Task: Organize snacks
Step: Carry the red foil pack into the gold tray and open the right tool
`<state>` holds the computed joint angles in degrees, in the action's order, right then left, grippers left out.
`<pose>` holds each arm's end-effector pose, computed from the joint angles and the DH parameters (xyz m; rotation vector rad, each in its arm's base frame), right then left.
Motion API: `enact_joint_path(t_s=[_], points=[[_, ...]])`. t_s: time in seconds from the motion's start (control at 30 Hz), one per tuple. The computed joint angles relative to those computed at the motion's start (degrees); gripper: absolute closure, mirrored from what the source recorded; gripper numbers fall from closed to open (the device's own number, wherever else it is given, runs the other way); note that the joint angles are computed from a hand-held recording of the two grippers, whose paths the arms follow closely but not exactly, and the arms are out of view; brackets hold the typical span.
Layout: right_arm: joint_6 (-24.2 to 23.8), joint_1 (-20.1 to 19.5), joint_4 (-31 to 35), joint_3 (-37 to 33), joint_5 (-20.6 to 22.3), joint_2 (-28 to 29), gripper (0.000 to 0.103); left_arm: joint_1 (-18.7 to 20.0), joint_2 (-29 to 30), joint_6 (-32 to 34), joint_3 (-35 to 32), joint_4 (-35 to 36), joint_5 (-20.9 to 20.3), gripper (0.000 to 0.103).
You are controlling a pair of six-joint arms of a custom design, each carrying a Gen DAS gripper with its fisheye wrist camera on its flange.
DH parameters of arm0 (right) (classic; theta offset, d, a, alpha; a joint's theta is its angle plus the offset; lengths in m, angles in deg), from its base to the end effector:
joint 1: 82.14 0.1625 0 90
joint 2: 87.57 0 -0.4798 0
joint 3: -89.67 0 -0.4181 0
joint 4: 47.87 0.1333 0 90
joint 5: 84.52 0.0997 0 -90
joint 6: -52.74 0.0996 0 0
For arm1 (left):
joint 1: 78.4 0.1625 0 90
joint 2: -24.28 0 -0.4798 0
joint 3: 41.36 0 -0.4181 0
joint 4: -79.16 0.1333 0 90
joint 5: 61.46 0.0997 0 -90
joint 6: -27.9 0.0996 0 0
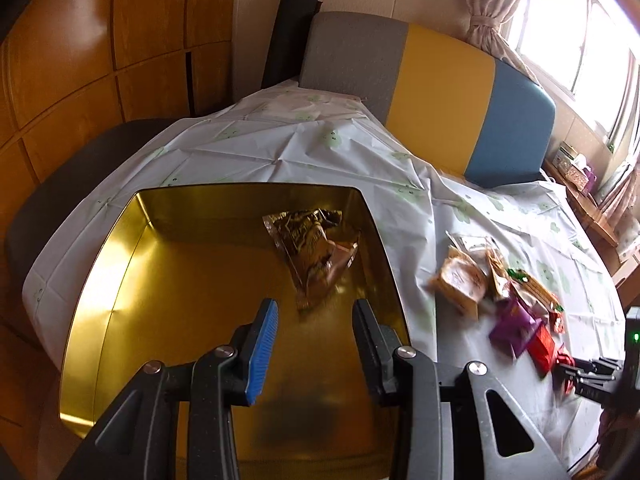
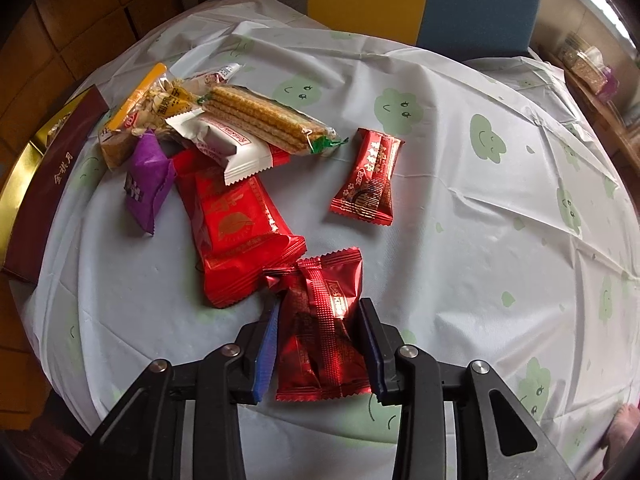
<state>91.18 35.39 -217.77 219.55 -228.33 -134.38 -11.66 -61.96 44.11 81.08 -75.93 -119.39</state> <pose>0.2665 -0.3969 0.0330 -0.1835 -2.2554 0.5725 -0.0252 -0.5301 0.3686 0.6783 2.4457 -0.6955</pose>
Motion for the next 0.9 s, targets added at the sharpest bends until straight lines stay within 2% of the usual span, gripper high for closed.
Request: enact_joint_path(t_s=[0.17,0.27,0.4,0.5,0.73,0.9], points=[[1.6,2.0,-0.2,-1.0,-0.9,0.1,0.066,-0.2,-2.1,0.5,1.6,-0.1,0.4,0.064],[0.0,3.9,-1.8,-2.7,-1.1,0.7,0.066,-0.1,-2.9,0.6,2.0,0.1,0.2,0.064],[-6.2,6.1,-5.2,-7.1,0.9,3.1,0.066,0.3,-3.9,0.3,2.2,0.2,0.2,0.064],[-12.5,7.3,-6.6,-12.3,3.9,6.3,0.066,0.9,-4.3,0.1,2.0,0.7,-0.1,0.064],[-23.9,9.7,-4.1,-26.7,12.9,14.8,0.066,3.5,-5.5,-0.9,0.9,-0.1,-0.4,0.064],[-28.7,9.9,0.6,-35.8,15.4,20.5,0.066,5.9,-5.8,-1.9,-0.6,-1.7,0.4,0.064]])
